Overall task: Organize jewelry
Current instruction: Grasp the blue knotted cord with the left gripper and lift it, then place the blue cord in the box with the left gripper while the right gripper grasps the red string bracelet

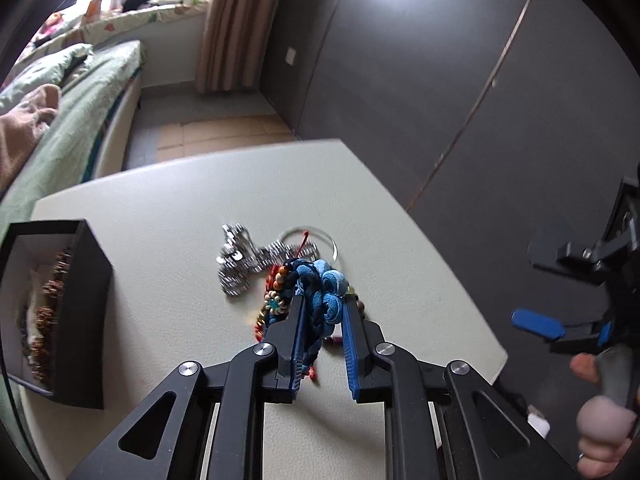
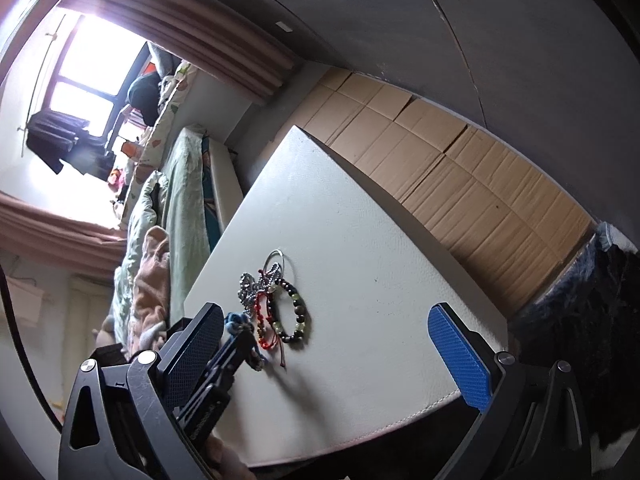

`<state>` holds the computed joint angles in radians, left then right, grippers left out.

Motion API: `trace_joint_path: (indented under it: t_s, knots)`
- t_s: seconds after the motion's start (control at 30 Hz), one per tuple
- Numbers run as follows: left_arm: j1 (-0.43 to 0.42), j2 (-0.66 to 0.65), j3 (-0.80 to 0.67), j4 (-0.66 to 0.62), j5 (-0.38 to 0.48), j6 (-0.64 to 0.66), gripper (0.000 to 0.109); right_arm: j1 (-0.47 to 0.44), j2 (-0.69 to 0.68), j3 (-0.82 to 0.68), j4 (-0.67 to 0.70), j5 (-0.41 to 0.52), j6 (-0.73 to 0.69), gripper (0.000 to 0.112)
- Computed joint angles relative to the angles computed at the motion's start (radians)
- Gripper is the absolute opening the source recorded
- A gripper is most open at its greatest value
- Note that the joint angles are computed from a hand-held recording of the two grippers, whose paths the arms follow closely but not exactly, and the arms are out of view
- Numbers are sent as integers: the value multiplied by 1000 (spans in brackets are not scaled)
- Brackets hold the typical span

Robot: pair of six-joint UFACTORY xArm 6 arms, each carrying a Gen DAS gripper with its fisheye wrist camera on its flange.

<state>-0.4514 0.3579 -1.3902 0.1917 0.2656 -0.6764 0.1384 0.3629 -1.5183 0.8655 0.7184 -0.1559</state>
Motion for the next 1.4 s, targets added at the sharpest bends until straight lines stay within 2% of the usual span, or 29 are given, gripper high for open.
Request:
trace_joint_path:
  t_s: [0.07, 0.23, 0.33, 0.5, 0.7, 0.77, 0.87, 0.97, 1.17, 1.4]
  knots:
    - [10, -34, 35, 42, -37, -50, 18, -2, -9, 15, 52, -4, -31, 103]
    - [30, -98, 105, 71, -114, -97, 18, 34, -25, 39, -4, -81, 3, 103]
    - [40, -121, 125, 86, -136, -121, 18, 49, 1, 11, -24, -70, 11, 103]
    - [55, -155, 167, 43, -167, -105, 18, 78, 9, -2, -46, -64, -7, 102]
    - [73, -204, 221, -134, -207, 25, 18, 97, 3, -2, -48, -70, -66, 99]
    - [75, -220, 238, -216, -222, 89, 18, 97, 13, -17, -24, -54, -90, 87]
    - [67, -236, 247, -408, -229, 262, 18, 104, 24, -28, 19, -44, -124, 78]
    - [72, -250, 254, -483, -228, 331, 18, 120, 46, -53, 36, -23, -140, 71]
    - [81, -282, 275, -674, -235, 494, 18, 165, 108, -126, -52, -14, -75, 66]
    - [110, -302, 293, -725, -222, 513, 18, 200, 178, -217, -109, 26, -46, 53]
